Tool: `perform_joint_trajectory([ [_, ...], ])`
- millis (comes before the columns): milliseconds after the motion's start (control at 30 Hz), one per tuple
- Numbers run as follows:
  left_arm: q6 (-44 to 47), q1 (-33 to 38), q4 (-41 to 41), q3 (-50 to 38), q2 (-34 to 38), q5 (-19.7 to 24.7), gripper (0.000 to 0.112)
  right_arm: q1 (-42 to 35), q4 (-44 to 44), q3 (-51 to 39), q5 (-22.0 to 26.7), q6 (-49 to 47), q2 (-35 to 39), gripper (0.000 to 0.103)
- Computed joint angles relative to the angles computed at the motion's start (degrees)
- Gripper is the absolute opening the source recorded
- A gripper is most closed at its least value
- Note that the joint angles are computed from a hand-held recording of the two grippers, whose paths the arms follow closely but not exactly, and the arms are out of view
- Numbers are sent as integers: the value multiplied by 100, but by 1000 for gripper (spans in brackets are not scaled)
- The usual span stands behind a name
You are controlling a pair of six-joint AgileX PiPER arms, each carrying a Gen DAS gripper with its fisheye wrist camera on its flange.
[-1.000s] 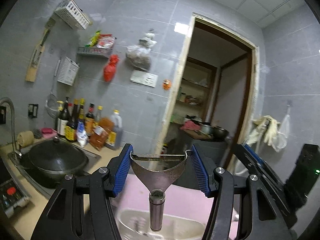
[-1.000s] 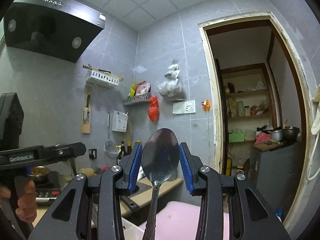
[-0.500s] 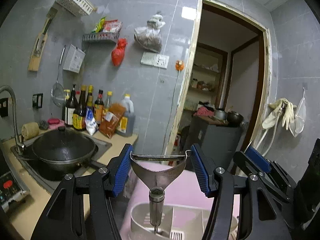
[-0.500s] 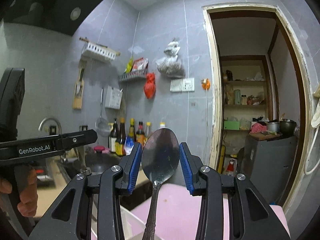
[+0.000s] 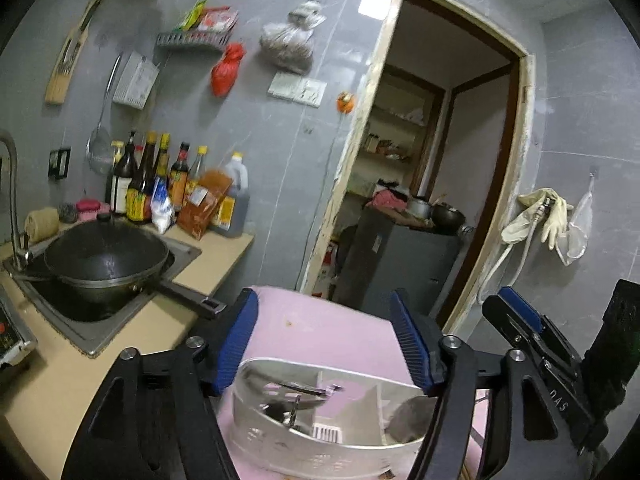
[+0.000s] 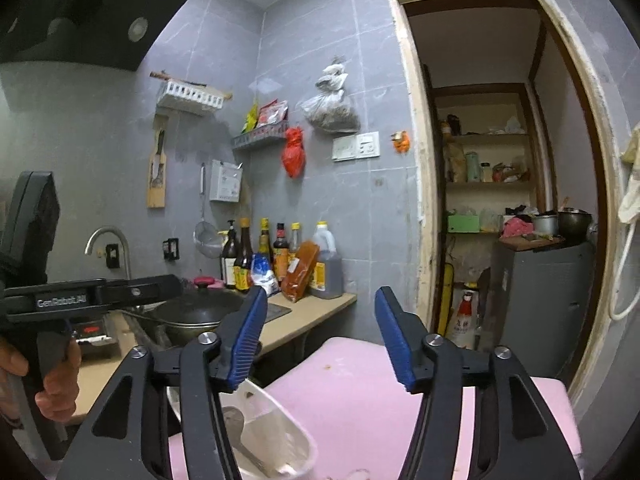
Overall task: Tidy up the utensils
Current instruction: 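Carry the peeler and spoon over the white basket and open both tools, then move the left tool to the wooden chopsticks while the right tool reaches a silver spoon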
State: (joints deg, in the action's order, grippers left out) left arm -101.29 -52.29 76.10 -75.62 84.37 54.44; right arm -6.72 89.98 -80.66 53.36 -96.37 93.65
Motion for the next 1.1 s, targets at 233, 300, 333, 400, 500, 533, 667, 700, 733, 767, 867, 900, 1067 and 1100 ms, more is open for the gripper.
perform_joint_trajectory([
  [233, 65, -756, 466, -544, 555, 493, 81, -910, -185, -117, 321, 176, -61, 87],
  [300, 3, -927, 546, -724, 800, 571, 88, -1216, -232, -104, 381, 92, -79, 94],
  [333, -80, -996, 589, -757, 885, 594, 88, -1355, -254, -115, 422, 65, -64, 97],
  [400, -169, -1070, 563, -845, 1050, 503, 88, -1622, -361, -177, 491, 77, -5, 103],
  [500, -153, -1121, 339, -1064, 1332, 320, 88, -1954, -545, -278, 593, 105, 116, 103],
  [533, -118, -1134, 231, -1148, 1439, 241, 88, -2054, -638, -315, 599, 108, 166, 103],
  [667, 230, -1159, -265, -1581, 1906, 24, 88, -2361, -1057, -448, 621, 94, 409, 103],
  [700, 340, -1160, -429, -1701, 2029, -14, 88, -2392, -1151, -459, 599, 111, 451, 103],
  [733, 428, -1162, -581, -1798, 2136, -61, 88, -2429, -1282, -475, 574, 145, 508, 103],
  [767, 532, -1146, -751, -1890, 2246, -128, 88, -2461, -1434, -514, 547, 208, 577, 103],
  [867, 1012, -1057, -1375, -2244, 2577, -247, 88, -2523, -1867, -574, 448, 390, 745, 103],
  [900, 1079, -1026, -1516, -2321, 2668, -304, 88, -2515, -2097, -651, 387, 555, 833, 103],
  [1067, 1766, -761, -2530, -2846, 3105, -482, 88, -2415, -3070, -1229, 397, 1549, 1306, 103],
  [1100, 1915, -700, -2726, -2956, 3189, -503, 87, -2379, -3290, -1434, 458, 1845, 1456, 103],
])
